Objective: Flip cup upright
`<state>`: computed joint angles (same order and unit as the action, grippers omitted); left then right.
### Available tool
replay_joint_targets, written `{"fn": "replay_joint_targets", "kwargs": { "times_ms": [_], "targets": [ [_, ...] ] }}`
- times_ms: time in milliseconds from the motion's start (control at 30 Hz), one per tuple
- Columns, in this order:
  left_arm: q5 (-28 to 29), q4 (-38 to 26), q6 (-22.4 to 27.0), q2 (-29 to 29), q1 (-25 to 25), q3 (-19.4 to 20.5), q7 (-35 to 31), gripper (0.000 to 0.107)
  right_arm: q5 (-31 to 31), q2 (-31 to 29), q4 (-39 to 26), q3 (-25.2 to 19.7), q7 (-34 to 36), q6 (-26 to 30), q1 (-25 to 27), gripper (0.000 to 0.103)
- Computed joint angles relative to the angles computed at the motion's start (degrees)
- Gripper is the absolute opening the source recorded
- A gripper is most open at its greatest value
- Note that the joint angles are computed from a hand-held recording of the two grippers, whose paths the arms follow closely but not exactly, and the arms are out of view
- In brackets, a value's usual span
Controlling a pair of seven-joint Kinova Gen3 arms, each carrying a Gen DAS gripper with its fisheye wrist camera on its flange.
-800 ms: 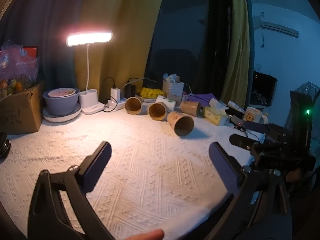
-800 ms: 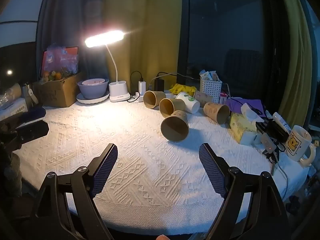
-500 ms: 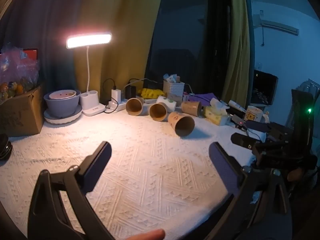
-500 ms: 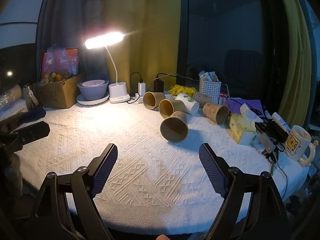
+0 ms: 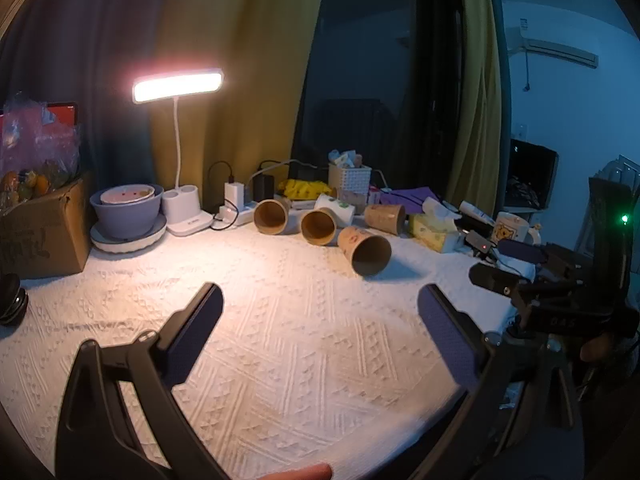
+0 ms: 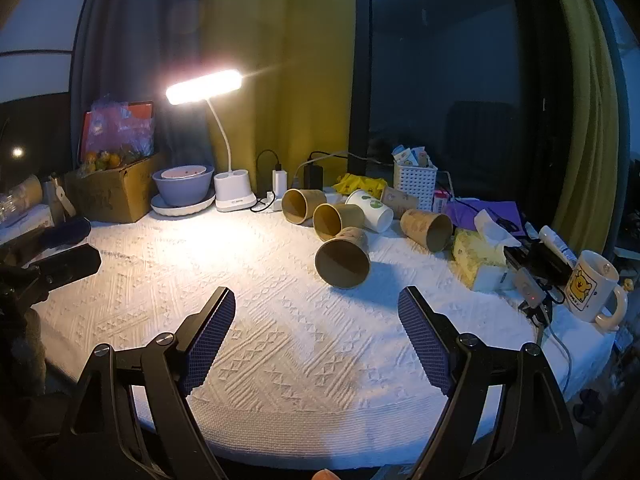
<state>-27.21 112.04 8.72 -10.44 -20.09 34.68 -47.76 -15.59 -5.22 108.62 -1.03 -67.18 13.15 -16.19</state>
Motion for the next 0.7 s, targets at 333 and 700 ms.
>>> {"fn": "replay_joint_targets", "kwargs": {
  "times_ms": [333,700],
  "targets": [
    [-1.3,-0.9,0.7,0.4,0.0,1.3,0.9,0.099,1.4,-0.9,1.2,0.1,-1.9,-1.4,-0.2,0.086],
    [-2.4,-1.3,0.9,0.9,3.8,-2.0,1.3,0.099,2.0,-0.9,1.1,0.4,-2.7,-1.2,-0.6,0.086]
  ]
}}
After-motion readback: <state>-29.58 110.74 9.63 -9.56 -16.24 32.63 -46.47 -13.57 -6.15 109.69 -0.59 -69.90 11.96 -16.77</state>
